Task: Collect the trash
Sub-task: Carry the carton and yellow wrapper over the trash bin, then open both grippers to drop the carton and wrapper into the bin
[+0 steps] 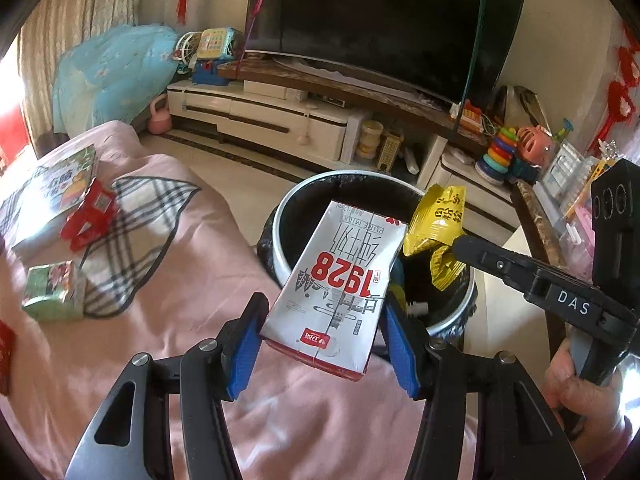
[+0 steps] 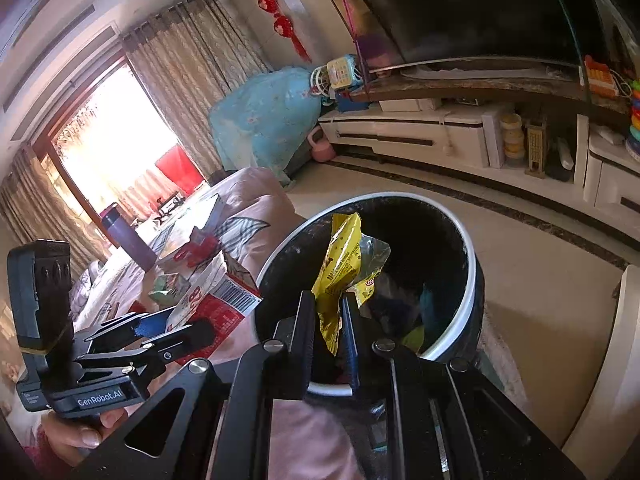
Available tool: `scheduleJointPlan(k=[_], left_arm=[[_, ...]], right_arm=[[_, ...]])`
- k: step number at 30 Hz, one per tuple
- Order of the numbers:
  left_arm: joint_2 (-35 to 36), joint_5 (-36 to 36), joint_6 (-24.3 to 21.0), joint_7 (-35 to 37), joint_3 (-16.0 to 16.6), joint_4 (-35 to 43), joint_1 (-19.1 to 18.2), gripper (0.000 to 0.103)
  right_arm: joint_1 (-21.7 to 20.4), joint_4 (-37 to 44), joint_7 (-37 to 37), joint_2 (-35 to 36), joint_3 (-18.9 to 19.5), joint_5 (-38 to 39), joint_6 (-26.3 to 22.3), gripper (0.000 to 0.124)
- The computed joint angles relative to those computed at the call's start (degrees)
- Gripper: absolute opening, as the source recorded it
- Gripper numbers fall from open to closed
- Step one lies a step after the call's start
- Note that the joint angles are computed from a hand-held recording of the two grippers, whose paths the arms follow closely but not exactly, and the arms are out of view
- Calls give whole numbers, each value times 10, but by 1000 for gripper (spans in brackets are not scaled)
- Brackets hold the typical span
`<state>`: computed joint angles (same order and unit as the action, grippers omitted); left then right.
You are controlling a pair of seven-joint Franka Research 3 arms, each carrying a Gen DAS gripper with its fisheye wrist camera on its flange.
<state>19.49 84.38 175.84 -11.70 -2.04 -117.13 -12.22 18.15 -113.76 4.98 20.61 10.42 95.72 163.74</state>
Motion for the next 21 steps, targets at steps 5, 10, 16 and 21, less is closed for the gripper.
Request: scheduleJointPlan(k=[5, 10, 16, 21], left_arm=[[23, -57, -7, 57, -2, 21, -3, 55], [40, -116, -6, 111, 12, 35, -18, 55], [56, -186, 1, 178, 26, 46, -35, 55], [62, -259, 3, 240, 27, 45, -40, 57]], right_arm=[[-5, 10, 13, 8, -1, -19, -2, 14], [-11, 18, 44, 17, 1, -59, -2, 14], [-26, 30, 100, 36, 11, -120, -7, 15], [-33, 34, 139, 44, 20, -166, 1, 31]])
